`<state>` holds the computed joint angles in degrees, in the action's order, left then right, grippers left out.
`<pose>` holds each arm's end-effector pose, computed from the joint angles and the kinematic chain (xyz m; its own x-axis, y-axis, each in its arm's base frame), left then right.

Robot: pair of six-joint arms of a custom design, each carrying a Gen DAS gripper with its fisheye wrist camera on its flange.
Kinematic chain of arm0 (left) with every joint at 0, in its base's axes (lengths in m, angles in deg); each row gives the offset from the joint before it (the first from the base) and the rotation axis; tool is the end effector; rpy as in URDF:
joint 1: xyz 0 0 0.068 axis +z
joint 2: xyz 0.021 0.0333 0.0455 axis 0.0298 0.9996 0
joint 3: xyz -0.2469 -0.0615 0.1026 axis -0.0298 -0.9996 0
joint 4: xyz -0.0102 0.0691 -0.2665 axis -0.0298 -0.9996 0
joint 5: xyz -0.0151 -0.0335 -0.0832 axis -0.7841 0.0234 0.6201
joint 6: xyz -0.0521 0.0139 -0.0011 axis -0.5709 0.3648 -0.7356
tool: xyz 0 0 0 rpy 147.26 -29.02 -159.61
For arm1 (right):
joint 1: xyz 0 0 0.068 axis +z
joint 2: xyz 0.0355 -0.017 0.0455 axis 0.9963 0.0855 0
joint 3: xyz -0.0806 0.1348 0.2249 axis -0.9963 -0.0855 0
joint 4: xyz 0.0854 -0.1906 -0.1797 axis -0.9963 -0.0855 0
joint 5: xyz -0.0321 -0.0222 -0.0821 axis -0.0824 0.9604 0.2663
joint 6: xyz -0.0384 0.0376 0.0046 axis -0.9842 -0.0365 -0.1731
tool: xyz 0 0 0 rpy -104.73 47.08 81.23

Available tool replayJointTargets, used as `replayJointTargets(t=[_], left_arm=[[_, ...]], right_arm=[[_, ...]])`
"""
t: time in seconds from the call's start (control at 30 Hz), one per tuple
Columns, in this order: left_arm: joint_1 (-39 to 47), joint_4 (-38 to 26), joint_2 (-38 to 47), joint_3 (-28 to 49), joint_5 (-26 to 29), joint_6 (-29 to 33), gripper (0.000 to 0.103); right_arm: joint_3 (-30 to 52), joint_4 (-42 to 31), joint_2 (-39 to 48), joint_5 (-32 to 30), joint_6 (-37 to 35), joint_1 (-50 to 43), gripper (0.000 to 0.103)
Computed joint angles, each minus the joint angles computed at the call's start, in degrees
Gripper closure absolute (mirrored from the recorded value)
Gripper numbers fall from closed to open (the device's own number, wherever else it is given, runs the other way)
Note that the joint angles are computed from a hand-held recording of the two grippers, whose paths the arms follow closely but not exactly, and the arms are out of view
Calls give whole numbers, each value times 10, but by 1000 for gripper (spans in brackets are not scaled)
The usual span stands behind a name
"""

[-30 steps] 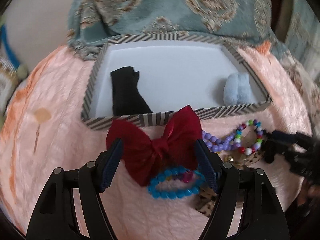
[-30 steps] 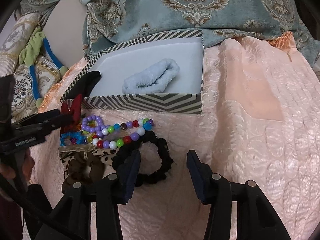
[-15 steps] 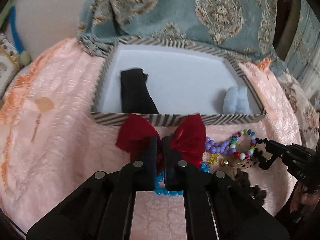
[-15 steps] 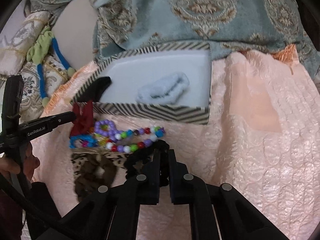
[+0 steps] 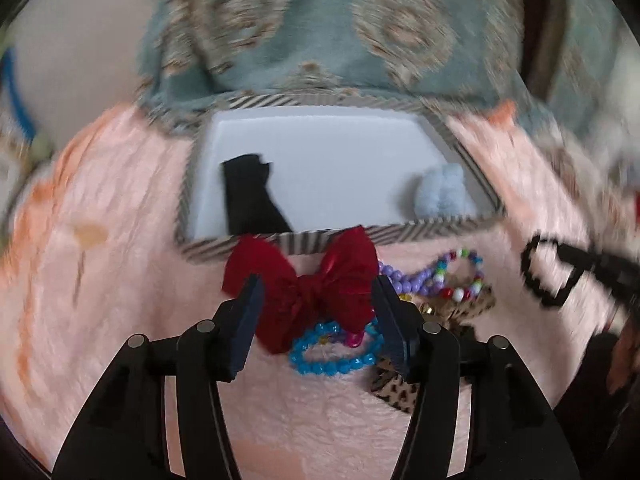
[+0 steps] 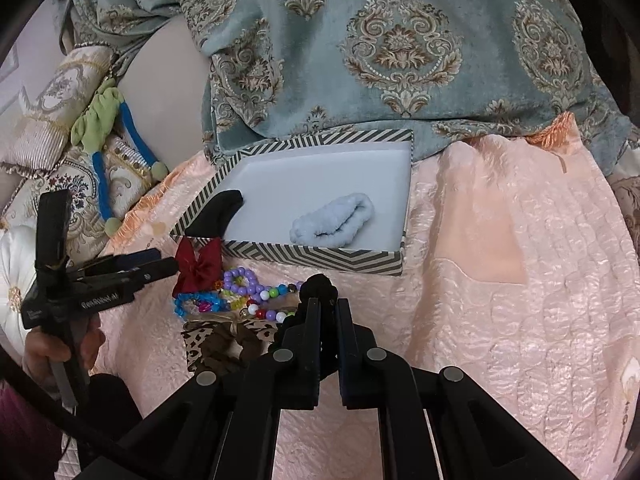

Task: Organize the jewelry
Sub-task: 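Grasp the red bow with the left tool while the right tool grasps the black beaded bracelet, then carry the bow and bracelet into the striped box while opening both tools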

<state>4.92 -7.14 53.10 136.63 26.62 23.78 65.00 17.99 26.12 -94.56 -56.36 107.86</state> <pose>0.2857 0.0120 0.2427 -0.7842 0.0123 -0.6204 0.0561 0.9971 -0.0511 0.3010 0.1363 0.2802 -0.7537 -0.1820 -0.6315 -0.4380 0.8555 0.2761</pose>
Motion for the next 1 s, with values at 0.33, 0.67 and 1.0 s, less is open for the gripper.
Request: replayJointTargets(t=[0.33,0.67,1.0], left_arm=[[7,-43,122,71,-2,233,47],[61,-61,150,95,103,158,83],[80,-87,15,64,118,72,85]], right_arm=[[10,-1,26,-26,13,-23,97],[36,-6,45,-29,7,-9,97],[42,-9,4,-44,13,-3,97]])
